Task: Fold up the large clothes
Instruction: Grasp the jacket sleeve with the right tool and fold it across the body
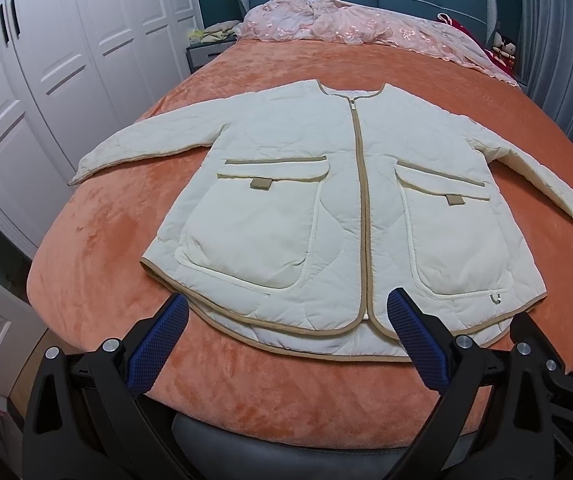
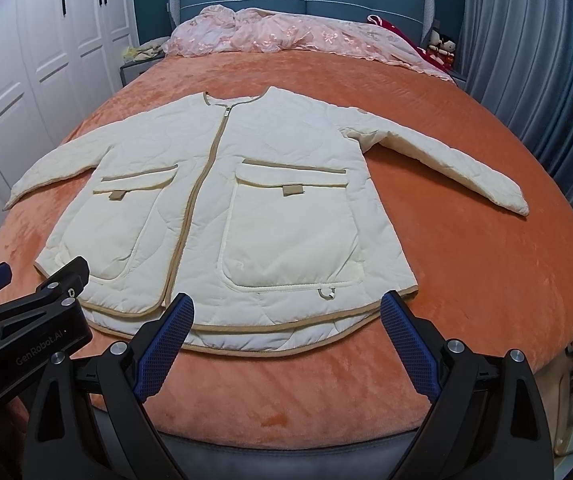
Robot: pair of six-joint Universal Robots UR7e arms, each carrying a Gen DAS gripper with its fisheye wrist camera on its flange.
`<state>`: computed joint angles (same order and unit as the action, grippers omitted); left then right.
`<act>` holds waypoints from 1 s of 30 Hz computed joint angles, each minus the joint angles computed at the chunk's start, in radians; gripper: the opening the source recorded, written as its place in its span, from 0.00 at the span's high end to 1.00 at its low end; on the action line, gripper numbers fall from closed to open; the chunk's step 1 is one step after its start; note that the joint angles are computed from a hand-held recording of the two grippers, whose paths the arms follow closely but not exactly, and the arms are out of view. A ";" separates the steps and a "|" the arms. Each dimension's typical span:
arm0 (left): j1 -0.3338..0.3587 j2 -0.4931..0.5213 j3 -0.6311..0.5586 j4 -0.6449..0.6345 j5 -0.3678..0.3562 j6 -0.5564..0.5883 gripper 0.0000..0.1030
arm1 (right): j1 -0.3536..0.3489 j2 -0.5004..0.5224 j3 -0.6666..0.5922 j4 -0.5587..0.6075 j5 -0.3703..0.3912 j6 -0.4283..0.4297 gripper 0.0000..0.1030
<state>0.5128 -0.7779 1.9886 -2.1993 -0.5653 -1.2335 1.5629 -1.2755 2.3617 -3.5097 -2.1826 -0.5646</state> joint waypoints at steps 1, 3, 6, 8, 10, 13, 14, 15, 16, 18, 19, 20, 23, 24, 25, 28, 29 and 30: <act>0.000 0.001 -0.001 0.004 0.002 -0.002 0.06 | 0.001 0.004 -0.001 -0.002 -0.002 0.000 0.10; 0.004 0.003 -0.001 -0.001 0.004 0.005 0.06 | 0.000 0.010 -0.002 -0.005 -0.003 0.000 0.10; 0.006 0.010 -0.004 0.004 0.009 0.007 0.06 | 0.000 0.015 -0.005 -0.003 -0.006 -0.003 0.10; 0.007 0.015 -0.010 0.016 0.014 0.004 0.06 | -0.002 0.019 -0.009 -0.001 -0.005 -0.006 0.10; 0.007 0.018 -0.013 0.024 0.023 -0.001 0.06 | -0.002 0.019 -0.012 0.003 -0.003 -0.009 0.10; 0.012 0.025 -0.021 0.026 0.032 0.001 0.06 | -0.005 0.026 -0.022 0.006 0.000 -0.015 0.10; 0.014 0.028 -0.025 0.026 0.036 0.005 0.06 | -0.007 0.027 -0.026 0.011 0.002 -0.016 0.10; 0.016 0.031 -0.029 0.026 0.038 0.012 0.06 | -0.010 0.029 -0.030 0.015 0.006 -0.017 0.10; 0.020 0.036 -0.035 0.025 0.040 0.021 0.05 | -0.014 0.029 -0.034 0.021 0.012 -0.019 0.10; 0.031 0.045 -0.046 0.016 0.042 0.040 0.05 | -0.027 0.029 -0.044 0.035 0.035 -0.031 0.10; 0.037 0.049 -0.049 0.002 0.046 0.051 0.05 | -0.035 0.028 -0.052 0.042 0.051 -0.036 0.10; 0.044 0.051 -0.051 -0.014 0.049 0.062 0.05 | -0.047 0.022 -0.062 0.057 0.070 -0.034 0.10; 0.078 0.054 -0.056 -0.096 0.027 0.119 0.05 | -0.097 0.005 -0.114 0.099 0.120 -0.003 0.10; 0.091 0.055 -0.061 -0.108 0.022 0.130 0.05 | -0.123 -0.003 -0.140 0.126 0.140 0.017 0.10; 0.106 0.056 -0.069 -0.115 0.018 0.140 0.05 | -0.150 -0.008 -0.170 0.155 0.159 0.040 0.10; 0.152 0.058 -0.085 -0.185 -0.016 0.208 0.05 | -0.234 -0.007 -0.281 0.238 0.202 0.109 0.10; 0.170 0.060 -0.099 -0.192 -0.031 0.227 0.05 | -0.259 0.005 -0.325 0.255 0.202 0.130 0.10; 0.183 0.063 -0.113 -0.181 -0.032 0.229 0.05 | -0.283 0.018 -0.376 0.286 0.195 0.157 0.10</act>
